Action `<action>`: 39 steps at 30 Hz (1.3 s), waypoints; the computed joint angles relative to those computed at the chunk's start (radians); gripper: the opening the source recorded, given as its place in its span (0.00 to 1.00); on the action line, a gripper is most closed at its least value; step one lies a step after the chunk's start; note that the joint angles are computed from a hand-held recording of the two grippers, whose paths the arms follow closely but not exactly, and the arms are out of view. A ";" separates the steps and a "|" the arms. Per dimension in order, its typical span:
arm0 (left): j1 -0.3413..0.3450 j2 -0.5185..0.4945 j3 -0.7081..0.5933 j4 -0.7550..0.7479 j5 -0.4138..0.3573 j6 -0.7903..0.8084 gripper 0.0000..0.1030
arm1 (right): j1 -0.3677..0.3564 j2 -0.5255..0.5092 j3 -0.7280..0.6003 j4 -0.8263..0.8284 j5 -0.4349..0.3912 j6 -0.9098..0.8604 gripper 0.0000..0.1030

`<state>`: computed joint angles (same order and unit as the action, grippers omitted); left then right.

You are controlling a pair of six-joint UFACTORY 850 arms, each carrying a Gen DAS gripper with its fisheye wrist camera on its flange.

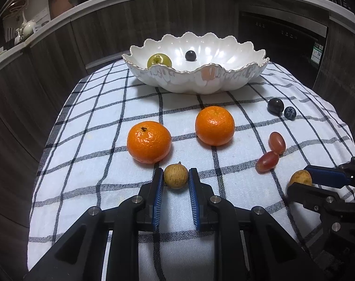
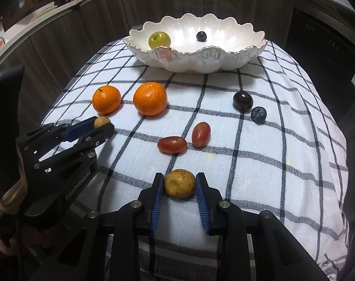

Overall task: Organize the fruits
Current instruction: 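Lift the brown fruit with the left tool while the right tool lifts the potato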

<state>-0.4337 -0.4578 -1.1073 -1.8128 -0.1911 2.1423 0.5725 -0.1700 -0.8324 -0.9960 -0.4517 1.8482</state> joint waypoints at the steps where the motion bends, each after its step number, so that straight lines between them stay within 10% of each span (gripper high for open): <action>1: 0.001 0.004 0.002 -0.002 0.000 0.000 0.21 | 0.000 0.002 0.001 -0.004 -0.001 0.004 0.28; 39: -0.017 0.117 0.036 -0.177 0.071 0.086 0.21 | -0.003 0.096 0.013 -0.237 -0.140 0.194 0.28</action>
